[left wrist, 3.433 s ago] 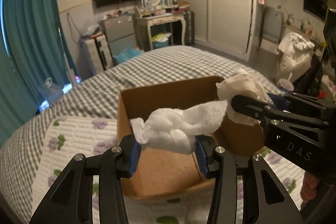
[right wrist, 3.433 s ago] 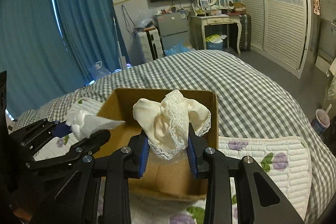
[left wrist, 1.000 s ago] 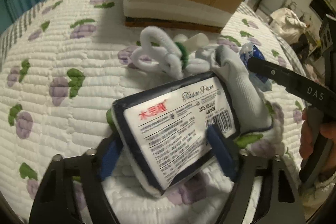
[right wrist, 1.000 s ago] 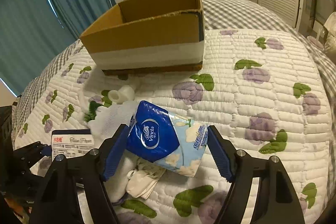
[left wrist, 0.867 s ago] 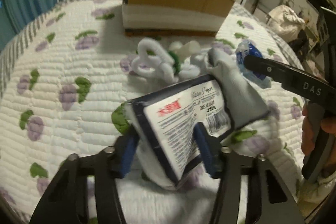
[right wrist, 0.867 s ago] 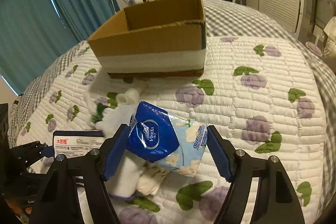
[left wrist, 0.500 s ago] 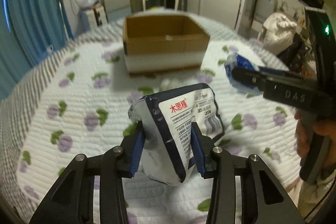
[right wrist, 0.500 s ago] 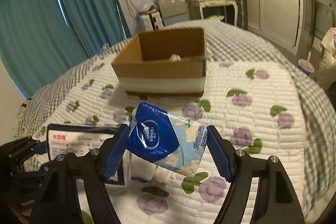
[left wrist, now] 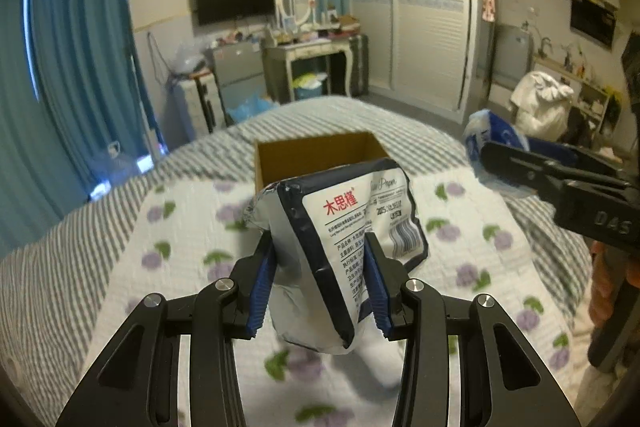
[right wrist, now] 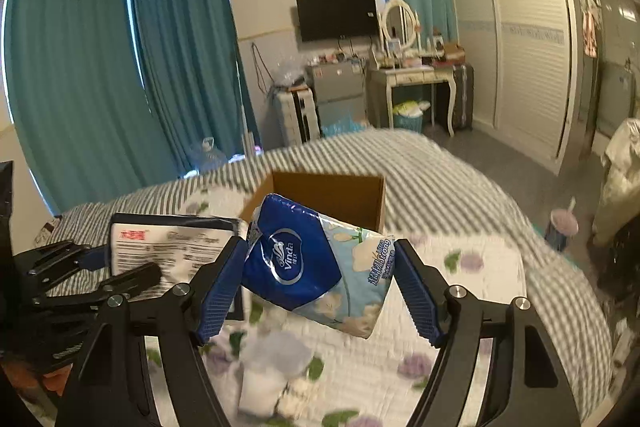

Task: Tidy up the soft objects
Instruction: 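Carry both tissue packs into the cardboard box and open both tools, then grasp the white sock with the right tool while the left tool grasps the small white lace item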

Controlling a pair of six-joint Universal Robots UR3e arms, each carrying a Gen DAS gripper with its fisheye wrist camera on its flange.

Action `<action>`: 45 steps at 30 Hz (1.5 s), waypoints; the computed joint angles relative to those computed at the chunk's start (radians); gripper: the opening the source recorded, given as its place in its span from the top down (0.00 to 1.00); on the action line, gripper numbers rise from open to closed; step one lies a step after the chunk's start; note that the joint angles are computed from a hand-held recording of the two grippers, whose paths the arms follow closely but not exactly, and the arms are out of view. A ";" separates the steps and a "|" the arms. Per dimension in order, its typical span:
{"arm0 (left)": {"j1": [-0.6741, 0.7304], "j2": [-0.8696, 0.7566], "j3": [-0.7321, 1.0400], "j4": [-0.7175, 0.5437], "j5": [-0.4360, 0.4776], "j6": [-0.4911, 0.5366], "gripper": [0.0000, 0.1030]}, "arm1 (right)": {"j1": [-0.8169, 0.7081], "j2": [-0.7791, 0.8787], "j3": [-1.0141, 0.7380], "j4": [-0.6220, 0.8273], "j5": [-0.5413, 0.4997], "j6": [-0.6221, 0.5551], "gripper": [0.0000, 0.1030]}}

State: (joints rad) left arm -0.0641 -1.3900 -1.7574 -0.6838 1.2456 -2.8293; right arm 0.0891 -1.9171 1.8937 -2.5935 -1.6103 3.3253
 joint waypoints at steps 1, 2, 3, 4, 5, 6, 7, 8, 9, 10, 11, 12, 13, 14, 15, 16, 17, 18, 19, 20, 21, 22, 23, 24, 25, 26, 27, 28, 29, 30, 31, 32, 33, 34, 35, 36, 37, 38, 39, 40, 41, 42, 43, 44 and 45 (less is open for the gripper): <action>-0.016 -0.066 0.051 0.025 0.014 -0.009 0.60 | -0.009 0.025 -0.023 -0.009 0.008 -0.007 0.28; -0.028 -0.110 0.084 0.040 0.024 -0.016 0.60 | -0.026 0.067 -0.059 -0.023 0.025 -0.016 0.28; -0.036 -0.154 0.119 0.051 0.033 -0.022 0.60 | -0.034 0.099 -0.084 -0.034 0.031 -0.021 0.28; -0.046 -0.204 0.164 0.055 0.044 -0.026 0.60 | -0.037 0.139 -0.114 -0.044 0.031 -0.027 0.28; -0.056 -0.261 0.215 0.060 0.054 -0.032 0.60 | -0.039 0.199 -0.157 -0.057 0.023 -0.036 0.28; -0.061 -0.315 0.265 0.065 0.055 -0.040 0.60 | -0.042 0.240 -0.185 -0.065 0.020 -0.040 0.28; -0.065 -0.372 0.321 0.062 0.053 -0.050 0.60 | -0.043 0.286 -0.220 -0.069 0.016 -0.040 0.28; -0.068 -0.416 0.362 0.063 0.056 -0.057 0.60 | -0.049 0.348 -0.263 -0.075 0.021 -0.043 0.28; -0.078 -0.468 0.415 0.061 0.070 -0.059 0.60 | -0.054 0.387 -0.292 -0.079 0.024 -0.045 0.28; -0.090 -0.514 0.465 0.055 0.085 -0.060 0.60 | -0.056 0.434 -0.324 -0.082 0.023 -0.045 0.28; -0.097 -0.578 0.538 0.036 0.091 -0.065 0.60 | -0.061 0.494 -0.369 -0.082 0.020 -0.045 0.28; -0.098 -0.617 0.580 0.023 0.089 -0.071 0.60 | -0.064 0.526 -0.389 -0.084 0.020 -0.043 0.28; -0.101 -0.677 0.651 -0.007 0.085 -0.076 0.60 | -0.069 0.563 -0.413 -0.085 0.025 -0.042 0.28; -0.106 -0.713 0.688 -0.017 0.091 -0.075 0.59 | -0.072 0.604 -0.444 -0.081 0.026 -0.040 0.28; -0.113 -0.746 0.719 -0.019 0.101 -0.074 0.59 | -0.075 0.647 -0.482 -0.075 0.027 -0.038 0.28; -0.118 -0.781 0.750 -0.017 0.110 -0.069 0.58 | -0.083 0.673 -0.493 -0.083 0.030 -0.040 0.28; -0.122 -0.811 0.765 0.001 0.114 -0.063 0.54 | -0.085 0.712 -0.522 -0.082 0.026 -0.039 0.28; -0.120 -0.826 0.769 0.018 0.103 -0.061 0.52 | -0.090 0.729 -0.530 -0.085 0.030 -0.039 0.28; -0.119 -0.839 0.771 0.033 0.090 -0.060 0.47 | -0.087 0.741 -0.529 -0.095 0.030 -0.034 0.28; -0.117 -0.848 0.768 0.048 0.084 -0.060 0.40 | -0.090 0.758 -0.533 -0.105 0.032 -0.032 0.28; -0.120 -0.860 0.775 0.052 0.099 -0.060 0.34 | -0.085 0.776 -0.545 -0.107 0.026 -0.028 0.28; -0.125 -0.872 0.793 0.046 0.114 -0.061 0.19 | -0.088 0.781 -0.544 -0.113 0.026 -0.027 0.28; -0.124 -0.875 0.783 0.068 0.126 -0.069 0.14 | -0.088 0.788 -0.539 -0.125 0.020 -0.020 0.25; -0.121 -0.870 0.772 0.083 0.125 -0.074 0.14 | -0.091 0.791 -0.537 -0.131 0.019 -0.013 0.24; -0.118 -0.865 0.770 0.076 0.126 -0.079 0.14 | -0.092 0.793 -0.537 -0.131 0.017 -0.001 0.21; -0.113 -0.858 0.772 0.062 0.124 -0.083 0.14 | -0.099 0.798 -0.553 -0.116 0.028 -0.003 0.17; -0.108 -0.843 0.760 0.060 0.126 -0.088 0.14 | -0.103 0.790 -0.552 -0.112 0.028 -0.007 0.15; -0.099 -0.815 0.729 0.067 0.125 -0.093 0.14 | -0.097 0.779 -0.549 -0.106 0.013 -0.008 0.11; -0.092 -0.794 0.707 0.071 0.119 -0.093 0.14 | -0.093 0.761 -0.546 -0.098 0.000 -0.015 0.10; -0.081 -0.756 0.667 0.082 0.113 -0.095 0.14 | -0.089 0.741 -0.537 -0.094 -0.007 -0.016 0.10; -0.068 -0.704 0.619 0.089 0.106 -0.094 0.14 | -0.086 0.706 -0.523 -0.085 -0.015 -0.014 0.09; -0.061 -0.666 0.590 0.088 0.104 -0.089 0.14 | -0.087 0.675 -0.510 -0.076 -0.013 -0.014 0.08; -0.054 -0.627 0.559 0.089 0.102 -0.087 0.14 | -0.085 0.640 -0.498 -0.063 -0.014 -0.013 0.08; -0.045 -0.581 0.526 0.089 0.099 -0.085 0.14 | -0.077 0.595 -0.487 -0.039 -0.024 -0.011 0.07; -0.028 -0.510 0.476 0.089 0.086 -0.081 0.14 | -0.069 0.560 -0.481 -0.022 -0.035 -0.014 0.06; -0.015 -0.461 0.442 0.089 0.073 -0.080 0.14 | -0.059 0.521 -0.473 -0.006 -0.048 -0.017 0.06; 0.000 -0.409 0.410 0.086 0.061 -0.078 0.14 | -0.049 0.486 -0.471 0.018 -0.063 -0.020 0.04; 0.021 -0.328 0.357 0.084 0.042 -0.077 0.12 | -0.032 0.433 -0.466 0.051 -0.085 -0.024 0.02; 0.038 -0.268 0.321 0.079 0.027 -0.076 0.09 | -0.020 0.401 -0.471 0.076 -0.097 -0.023 0.00; 0.055 -0.214 0.287 0.076 0.014 -0.077 0.03 | -0.010 0.366 -0.471 0.103 -0.107 -0.023 0.00; 0.088 -0.134 0.236 0.070 -0.019 -0.076 0.02 | 0.012 0.316 -0.473 0.149 -0.124 -0.020 0.00; 0.115 -0.080 0.204 0.059 -0.045 -0.069 0.02 | 0.030 0.283 -0.475 0.184 -0.136 -0.019 0.00; 0.146 -0.009 0.168 0.036 -0.071 -0.059 0.02 | 0.041 0.257 -0.469 0.204 -0.142 -0.020 0.00; 0.164 0.025 0.152 0.020 -0.083 -0.050 0.02 | 0.072 0.219 -0.462 0.236 -0.167 -0.016 0.00; 0.187 0.079 0.123 0.001 -0.095 -0.036 0.02 | 0.091 0.198 -0.455 0.254 -0.182 -0.013 0.00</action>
